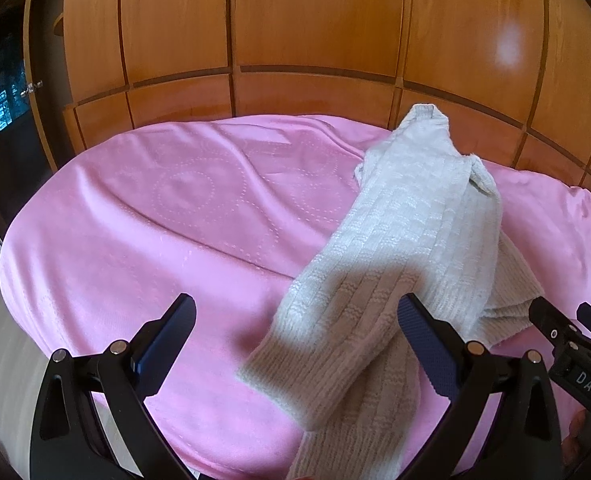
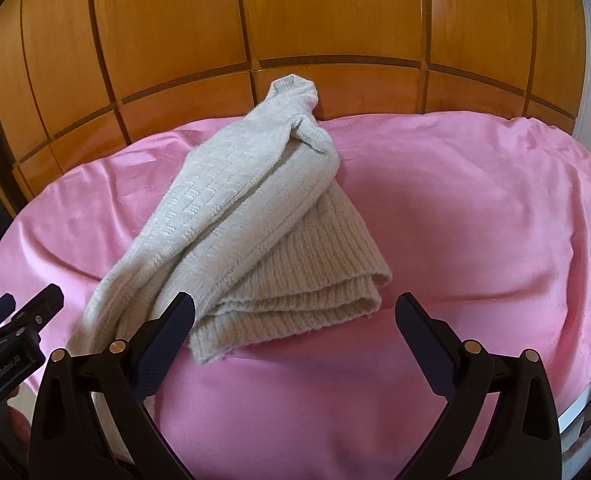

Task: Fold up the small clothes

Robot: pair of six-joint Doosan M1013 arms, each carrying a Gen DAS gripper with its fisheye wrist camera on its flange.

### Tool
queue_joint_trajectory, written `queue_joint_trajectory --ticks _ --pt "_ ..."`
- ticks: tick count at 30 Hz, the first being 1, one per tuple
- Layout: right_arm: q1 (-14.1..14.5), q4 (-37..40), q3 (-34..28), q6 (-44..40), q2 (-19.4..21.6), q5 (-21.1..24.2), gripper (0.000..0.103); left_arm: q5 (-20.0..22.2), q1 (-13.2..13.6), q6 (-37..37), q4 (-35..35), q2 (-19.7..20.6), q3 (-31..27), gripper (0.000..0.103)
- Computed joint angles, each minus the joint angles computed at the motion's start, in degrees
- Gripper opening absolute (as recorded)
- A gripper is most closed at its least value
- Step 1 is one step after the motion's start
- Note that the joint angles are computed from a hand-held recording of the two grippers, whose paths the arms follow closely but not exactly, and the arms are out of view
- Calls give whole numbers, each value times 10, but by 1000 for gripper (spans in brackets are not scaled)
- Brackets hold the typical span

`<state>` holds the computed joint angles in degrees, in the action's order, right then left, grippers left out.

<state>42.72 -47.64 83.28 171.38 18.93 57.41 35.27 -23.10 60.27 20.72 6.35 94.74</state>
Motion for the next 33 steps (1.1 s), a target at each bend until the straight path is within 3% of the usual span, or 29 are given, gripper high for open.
queue_joint_trajectory --ticks 7,11,14,18,23,26,27,28,30,33 --pt "-1 -1 2 1 -2 -8 99 1 -1 -3 3 0 0 101" --pt "-7 14 1 -14 -4 -27 83 0 0 -8 5 0 1 101" --pt "-19 44 3 -39 -7 -68 69 1 4 -1 -5 0 2 101" --pt "-44 105 -8 -80 -5 -131 60 -5 14 4 -3 1 5 101" --pt "-79 253 -52 -222 30 -178 58 -21 38 20 -25 -6 18 100" --pt "-104 431 -89 -340 71 -182 49 -25 63 163 -176 -9 26 95" --pt "-108 454 -96 -354 79 -181 41 -25 69 213 -224 -11 30 92" --pt "-108 450 -102 -349 86 -186 34 -23 75 266 -275 -12 34 91" --pt "-107 438 -107 -328 88 -200 8 -17 82 344 -345 -14 37 91" --pt "-106 406 -105 -319 78 -217 5 0 85 461 -434 -11 35 91"
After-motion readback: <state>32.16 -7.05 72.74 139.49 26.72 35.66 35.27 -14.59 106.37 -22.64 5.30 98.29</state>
